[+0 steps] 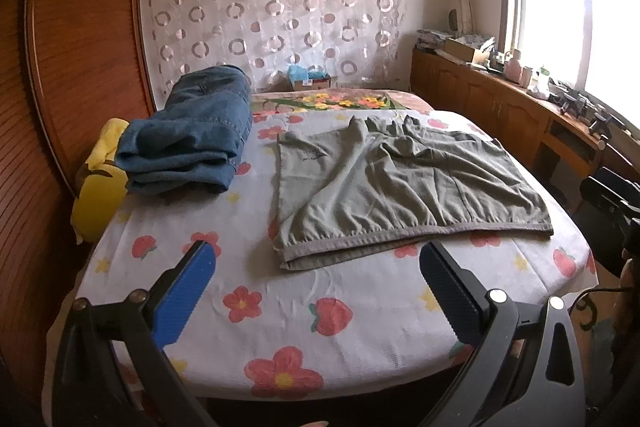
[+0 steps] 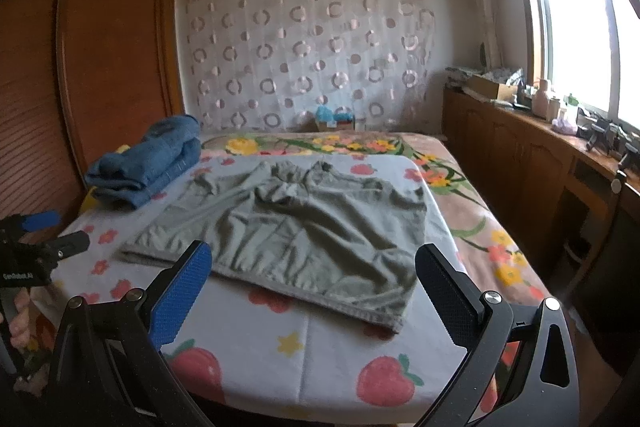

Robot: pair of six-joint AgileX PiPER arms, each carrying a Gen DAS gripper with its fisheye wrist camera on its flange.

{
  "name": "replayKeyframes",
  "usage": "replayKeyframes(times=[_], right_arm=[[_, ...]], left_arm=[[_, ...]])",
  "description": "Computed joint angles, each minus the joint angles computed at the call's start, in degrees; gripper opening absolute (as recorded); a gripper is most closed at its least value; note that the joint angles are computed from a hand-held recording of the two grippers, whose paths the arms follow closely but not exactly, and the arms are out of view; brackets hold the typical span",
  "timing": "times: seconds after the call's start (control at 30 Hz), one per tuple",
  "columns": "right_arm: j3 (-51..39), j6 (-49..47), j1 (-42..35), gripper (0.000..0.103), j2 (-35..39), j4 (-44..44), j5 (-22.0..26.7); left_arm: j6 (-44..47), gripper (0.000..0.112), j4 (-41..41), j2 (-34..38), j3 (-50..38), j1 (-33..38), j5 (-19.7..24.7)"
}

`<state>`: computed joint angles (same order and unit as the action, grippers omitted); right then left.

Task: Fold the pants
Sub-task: 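Move both grippers toward the waistband of the grey-green shorts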

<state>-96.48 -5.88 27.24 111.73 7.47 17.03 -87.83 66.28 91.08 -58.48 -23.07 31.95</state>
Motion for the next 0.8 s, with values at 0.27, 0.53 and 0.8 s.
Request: replayKeyframes(times=[0.27,0.53,0.8], right_arm=[[-1.5,-3.7,-2.4,0.095,2.2,2.5,2.2],[-4.1,-6.5,-4.6,0.073,5.1,3.8,6.0],[-4.6,-7.6,-5.9,0.058,6.6,4.8,8.0]], left_arm=[[2.5,0.103,-1.1,0.0,1.7,4.7,-8.0],[3.2,0.103,0.7,0.1,2.3,8.6,-12.1],[8.6,0.103,-3.6,1.0,1.7,12.4,-16.5]])
